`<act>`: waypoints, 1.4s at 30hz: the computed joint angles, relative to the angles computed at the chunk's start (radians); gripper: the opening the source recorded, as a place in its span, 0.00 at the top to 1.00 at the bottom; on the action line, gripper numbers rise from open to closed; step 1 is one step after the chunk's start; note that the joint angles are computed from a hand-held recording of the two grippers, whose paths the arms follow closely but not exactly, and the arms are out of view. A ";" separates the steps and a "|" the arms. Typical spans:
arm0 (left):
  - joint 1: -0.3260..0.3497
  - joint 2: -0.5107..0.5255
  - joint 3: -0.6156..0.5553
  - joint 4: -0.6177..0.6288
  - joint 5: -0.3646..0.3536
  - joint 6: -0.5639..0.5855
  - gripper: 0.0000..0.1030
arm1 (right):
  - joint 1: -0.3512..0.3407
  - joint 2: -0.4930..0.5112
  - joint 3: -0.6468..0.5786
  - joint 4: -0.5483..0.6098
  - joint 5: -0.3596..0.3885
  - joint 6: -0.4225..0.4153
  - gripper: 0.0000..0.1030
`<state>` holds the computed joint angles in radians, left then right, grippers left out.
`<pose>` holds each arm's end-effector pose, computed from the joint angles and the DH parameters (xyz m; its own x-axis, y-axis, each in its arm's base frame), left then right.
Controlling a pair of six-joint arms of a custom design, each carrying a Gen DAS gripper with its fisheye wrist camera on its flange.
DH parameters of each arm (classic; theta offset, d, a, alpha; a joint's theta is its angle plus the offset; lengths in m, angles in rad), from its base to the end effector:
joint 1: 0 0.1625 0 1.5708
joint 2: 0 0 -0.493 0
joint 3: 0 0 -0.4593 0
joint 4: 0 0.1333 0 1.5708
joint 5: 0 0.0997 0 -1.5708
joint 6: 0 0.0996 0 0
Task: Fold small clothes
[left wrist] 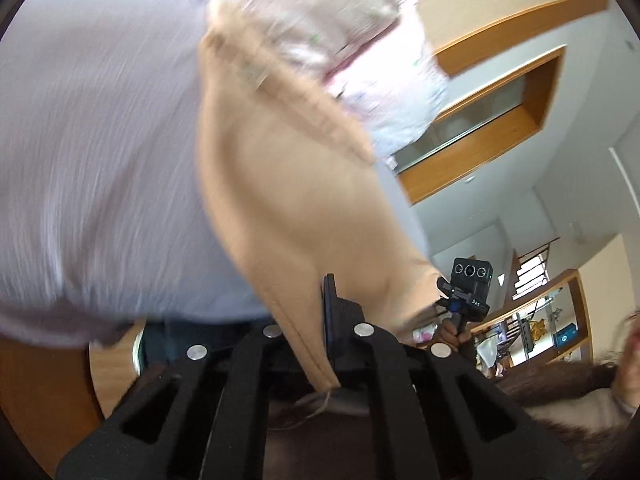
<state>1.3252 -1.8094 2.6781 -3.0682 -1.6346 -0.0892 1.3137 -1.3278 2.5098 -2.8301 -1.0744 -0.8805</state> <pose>0.0455 -0.3405 0.2691 -0.9726 0.2080 0.1038 0.1104 0.8063 -0.5812 0.0734 -0.4317 0.1364 -0.7429 -0.6238 -0.2428 -0.5015 0.7590 -0.4153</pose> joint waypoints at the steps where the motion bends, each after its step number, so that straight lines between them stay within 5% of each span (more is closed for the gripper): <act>1: -0.024 -0.009 -0.018 -0.002 0.011 0.009 0.96 | 0.023 -0.001 -0.014 -0.010 0.013 0.004 0.94; 8: -0.039 0.160 -0.257 -0.079 0.018 0.054 0.96 | 0.232 0.182 -0.250 -0.352 0.027 0.271 0.94; 12: 0.012 0.340 -0.447 -0.112 0.073 0.039 0.96 | 0.281 0.364 -0.473 -0.486 -0.103 0.504 0.94; 18: 0.113 0.562 -0.684 0.003 0.155 -0.130 0.96 | 0.271 0.561 -0.737 -0.380 -0.376 0.694 0.94; 23: 0.139 0.588 -0.711 -0.021 0.139 -0.156 0.96 | 0.279 0.629 -0.837 -0.309 -0.494 0.770 0.91; 24: 0.145 0.589 -0.712 -0.031 0.129 -0.170 0.95 | 0.284 0.639 -0.856 -0.292 -0.525 0.790 0.83; 26: 0.161 0.595 -0.723 -0.054 0.088 -0.218 0.94 | 0.294 0.643 -0.861 -0.327 -0.550 0.794 0.58; 28: 0.183 0.597 -0.731 -0.090 0.024 -0.248 0.87 | 0.296 0.621 -0.807 -0.454 -0.499 0.758 0.25; 30: 0.169 0.564 -0.698 -0.140 0.067 -0.250 0.44 | 0.285 0.583 -0.750 -0.492 -0.398 0.731 0.21; 31: 0.153 0.543 -0.680 -0.149 0.113 -0.241 0.14 | 0.283 0.567 -0.732 -0.475 -0.377 0.721 0.21; 35: 0.119 0.477 -0.635 -0.052 0.152 -0.188 0.13 | 0.280 0.513 -0.664 -0.328 -0.363 0.663 0.20; 38: 0.085 0.451 -0.605 0.073 0.216 -0.163 0.13 | 0.290 0.540 -0.670 -0.297 -0.507 0.639 0.16; 42: 0.050 0.468 -0.582 0.130 0.292 -0.156 0.13 | 0.282 0.556 -0.615 -0.453 -0.483 0.523 0.13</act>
<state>1.3754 -1.3411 2.0958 -2.9385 -1.3429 -0.2455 1.5961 -0.7720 1.8947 -3.2830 -1.5572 -0.3578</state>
